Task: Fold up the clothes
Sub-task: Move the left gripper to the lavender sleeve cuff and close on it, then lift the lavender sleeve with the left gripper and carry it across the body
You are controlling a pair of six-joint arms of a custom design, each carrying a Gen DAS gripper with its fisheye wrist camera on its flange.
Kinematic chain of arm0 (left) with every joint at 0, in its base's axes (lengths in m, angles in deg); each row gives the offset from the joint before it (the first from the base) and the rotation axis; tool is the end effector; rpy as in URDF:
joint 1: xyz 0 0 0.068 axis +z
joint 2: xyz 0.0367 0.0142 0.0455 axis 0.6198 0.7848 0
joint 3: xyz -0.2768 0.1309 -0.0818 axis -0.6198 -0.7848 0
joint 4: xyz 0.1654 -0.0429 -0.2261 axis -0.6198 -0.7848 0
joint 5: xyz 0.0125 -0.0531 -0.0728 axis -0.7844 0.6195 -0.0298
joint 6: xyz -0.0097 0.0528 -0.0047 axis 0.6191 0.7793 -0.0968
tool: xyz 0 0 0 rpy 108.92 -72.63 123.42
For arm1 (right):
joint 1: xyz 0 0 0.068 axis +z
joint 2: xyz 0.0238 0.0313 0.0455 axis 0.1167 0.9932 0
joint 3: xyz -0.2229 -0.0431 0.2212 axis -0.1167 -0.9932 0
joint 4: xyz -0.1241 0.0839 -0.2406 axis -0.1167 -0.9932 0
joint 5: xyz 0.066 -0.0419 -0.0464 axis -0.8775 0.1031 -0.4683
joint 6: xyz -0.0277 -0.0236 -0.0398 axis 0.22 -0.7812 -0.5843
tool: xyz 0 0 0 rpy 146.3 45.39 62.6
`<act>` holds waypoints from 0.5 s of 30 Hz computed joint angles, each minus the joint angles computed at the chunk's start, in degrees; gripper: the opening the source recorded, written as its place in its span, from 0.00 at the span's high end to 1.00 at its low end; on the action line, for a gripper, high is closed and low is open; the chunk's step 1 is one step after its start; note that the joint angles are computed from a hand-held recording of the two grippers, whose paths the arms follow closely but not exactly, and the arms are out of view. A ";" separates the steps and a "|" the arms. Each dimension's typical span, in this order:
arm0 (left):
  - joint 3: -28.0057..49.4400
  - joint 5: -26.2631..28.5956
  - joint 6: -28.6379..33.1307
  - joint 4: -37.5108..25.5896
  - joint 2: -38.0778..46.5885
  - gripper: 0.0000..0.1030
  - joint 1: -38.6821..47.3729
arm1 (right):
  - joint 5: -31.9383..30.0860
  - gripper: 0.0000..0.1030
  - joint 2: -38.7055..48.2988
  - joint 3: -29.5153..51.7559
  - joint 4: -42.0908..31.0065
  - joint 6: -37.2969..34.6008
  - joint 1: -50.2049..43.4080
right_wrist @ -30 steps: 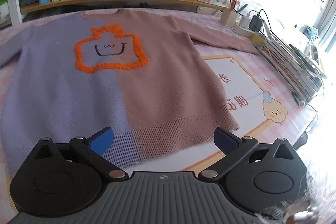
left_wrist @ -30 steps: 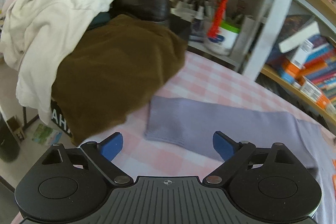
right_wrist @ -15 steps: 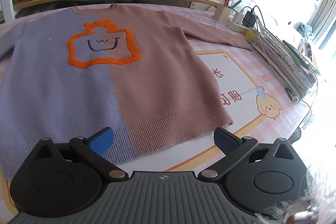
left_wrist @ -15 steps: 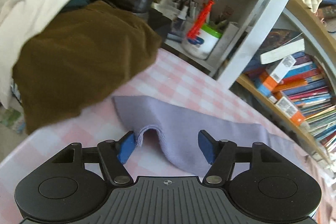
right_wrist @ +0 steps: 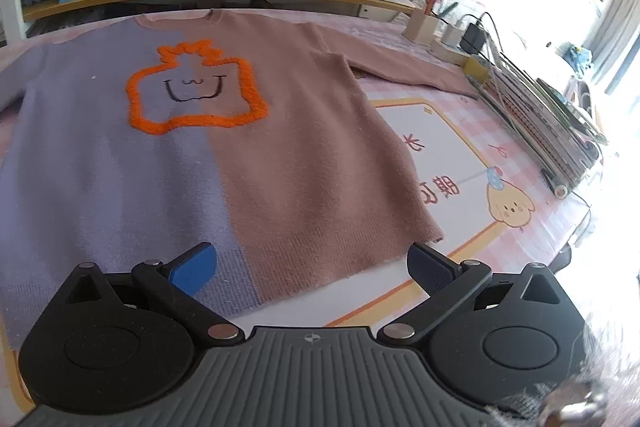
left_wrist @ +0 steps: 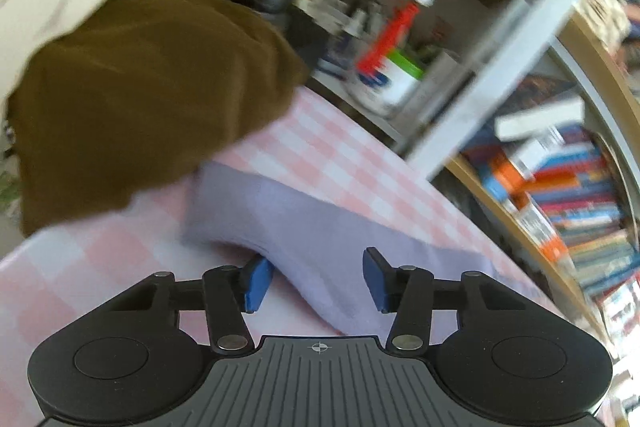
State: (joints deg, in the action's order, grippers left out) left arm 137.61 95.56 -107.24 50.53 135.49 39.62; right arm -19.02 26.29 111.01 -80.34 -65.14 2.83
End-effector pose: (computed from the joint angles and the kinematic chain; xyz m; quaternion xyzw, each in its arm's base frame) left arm 0.4287 0.0029 0.0974 -0.2115 0.8609 -0.2034 0.4156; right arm 0.2058 -0.0315 0.1643 0.2483 0.8977 -0.2095 0.2976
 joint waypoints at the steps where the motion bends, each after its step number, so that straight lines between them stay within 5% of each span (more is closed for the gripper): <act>1: 0.13 -0.32 -0.57 0.21 0.23 0.54 0.48 | 0.17 0.00 0.12 0.07 -0.13 0.26 -0.10; 6: 0.83 -1.34 -1.96 0.53 1.18 0.64 1.32 | 0.37 0.00 0.24 0.05 0.30 0.20 0.18; 10: 2.07 -2.96 -3.20 -0.59 2.32 0.94 1.40 | -0.13 0.00 0.30 -0.14 1.12 -0.39 -0.06; 15: 1.42 -1.13 -3.93 0.84 2.03 0.97 2.18 | -1.62 0.00 -0.54 -0.93 2.61 -2.47 -1.69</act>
